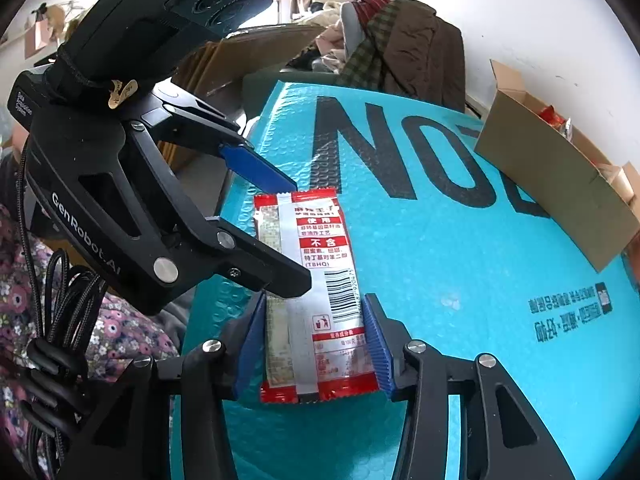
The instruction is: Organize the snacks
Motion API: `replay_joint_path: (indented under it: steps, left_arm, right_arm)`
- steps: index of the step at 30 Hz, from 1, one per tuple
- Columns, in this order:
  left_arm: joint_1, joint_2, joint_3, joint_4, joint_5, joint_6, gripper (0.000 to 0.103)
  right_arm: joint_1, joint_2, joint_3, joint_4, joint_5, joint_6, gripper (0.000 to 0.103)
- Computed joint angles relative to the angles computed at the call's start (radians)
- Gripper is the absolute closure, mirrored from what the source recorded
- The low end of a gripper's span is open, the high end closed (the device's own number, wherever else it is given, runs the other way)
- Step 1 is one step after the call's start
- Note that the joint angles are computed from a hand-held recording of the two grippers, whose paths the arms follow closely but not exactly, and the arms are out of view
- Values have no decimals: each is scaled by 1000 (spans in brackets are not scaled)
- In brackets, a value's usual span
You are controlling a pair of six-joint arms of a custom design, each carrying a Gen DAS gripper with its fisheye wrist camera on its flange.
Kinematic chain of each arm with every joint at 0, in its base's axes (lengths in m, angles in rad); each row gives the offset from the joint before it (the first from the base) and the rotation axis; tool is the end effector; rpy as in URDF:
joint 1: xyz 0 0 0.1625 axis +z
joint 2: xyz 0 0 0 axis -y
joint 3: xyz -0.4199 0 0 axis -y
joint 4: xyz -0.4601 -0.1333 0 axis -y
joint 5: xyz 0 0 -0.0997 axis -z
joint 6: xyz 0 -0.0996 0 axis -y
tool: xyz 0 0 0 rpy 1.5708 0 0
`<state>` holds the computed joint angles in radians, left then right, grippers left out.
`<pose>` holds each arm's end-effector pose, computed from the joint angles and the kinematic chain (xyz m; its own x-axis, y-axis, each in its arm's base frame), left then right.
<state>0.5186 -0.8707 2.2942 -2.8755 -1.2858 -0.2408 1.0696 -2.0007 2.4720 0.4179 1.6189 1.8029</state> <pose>-0.2898 -0.3511 -0.0782 -0.6395 0.7081 -0.2994 0.7310 0.6807 0.0485 0.0069 -0.2549 0.1952 -0.5613 -0.5463 0.6217 -0.7525 0.6496 -0.1086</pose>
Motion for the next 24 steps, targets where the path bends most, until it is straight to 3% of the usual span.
replay_joint_path:
  steps: [3, 9, 17, 20, 24]
  left_arm:
    - [19, -2, -7, 1, -60, 1, 54]
    - [16, 10, -25, 9, -56, -6, 59]
    - [-7, 23, -49, -22, -19, 17, 59]
    - [-7, 29, -70, -22, -39, 43, 61]
    - [-22, 40, -89, -49, -7, 72, 61]
  right_arm:
    - [-1, -5, 2, -4, -8, 1, 58]
    - [-3, -13, -4, -5, -10, 11, 59]
    - [14, -42, -24, 2, -15, 26, 59]
    - [27, -52, -37, 4, -13, 29, 59]
    - [71, -49, -68, -2, 12, 39, 60]
